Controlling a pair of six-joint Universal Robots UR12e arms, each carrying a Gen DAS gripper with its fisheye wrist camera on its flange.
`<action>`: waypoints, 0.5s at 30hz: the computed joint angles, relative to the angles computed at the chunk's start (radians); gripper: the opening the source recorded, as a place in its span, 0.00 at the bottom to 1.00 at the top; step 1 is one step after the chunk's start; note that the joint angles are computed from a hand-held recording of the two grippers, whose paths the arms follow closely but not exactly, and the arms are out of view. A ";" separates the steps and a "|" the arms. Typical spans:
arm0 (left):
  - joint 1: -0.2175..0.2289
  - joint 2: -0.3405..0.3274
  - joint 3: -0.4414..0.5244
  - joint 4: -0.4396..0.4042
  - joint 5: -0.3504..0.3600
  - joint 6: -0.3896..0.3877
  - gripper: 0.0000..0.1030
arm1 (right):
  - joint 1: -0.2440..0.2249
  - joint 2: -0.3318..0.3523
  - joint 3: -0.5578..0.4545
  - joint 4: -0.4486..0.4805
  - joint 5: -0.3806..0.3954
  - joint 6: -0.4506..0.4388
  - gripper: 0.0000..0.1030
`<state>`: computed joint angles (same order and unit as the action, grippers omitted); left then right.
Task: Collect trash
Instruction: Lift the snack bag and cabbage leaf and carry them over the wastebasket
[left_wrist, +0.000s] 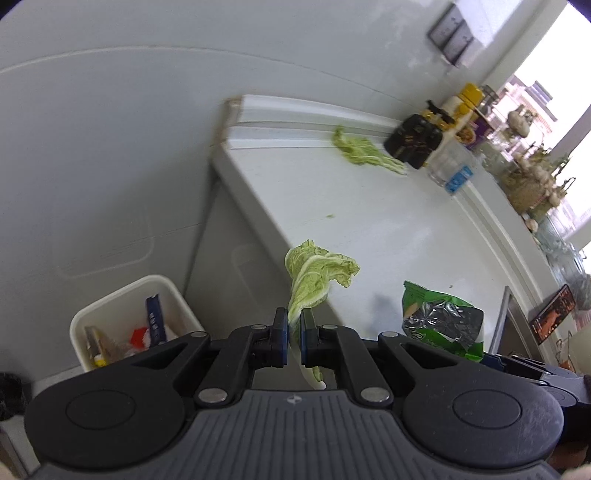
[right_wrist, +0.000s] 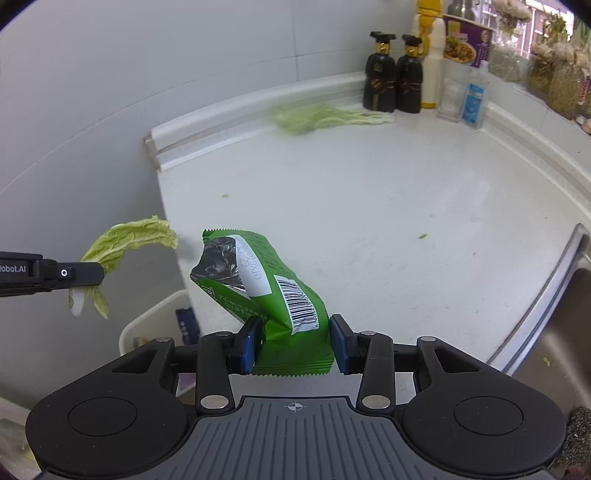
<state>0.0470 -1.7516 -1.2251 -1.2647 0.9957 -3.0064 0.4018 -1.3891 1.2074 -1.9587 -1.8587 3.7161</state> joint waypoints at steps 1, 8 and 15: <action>0.006 0.004 -0.006 -0.001 0.003 -0.010 0.05 | 0.002 0.005 -0.008 0.007 0.007 -0.005 0.38; 0.043 0.026 -0.052 0.011 0.022 -0.081 0.05 | 0.010 0.045 -0.063 0.029 0.097 -0.041 0.38; 0.073 0.043 -0.097 0.010 0.067 -0.149 0.05 | 0.033 0.099 -0.122 0.087 0.179 -0.115 0.38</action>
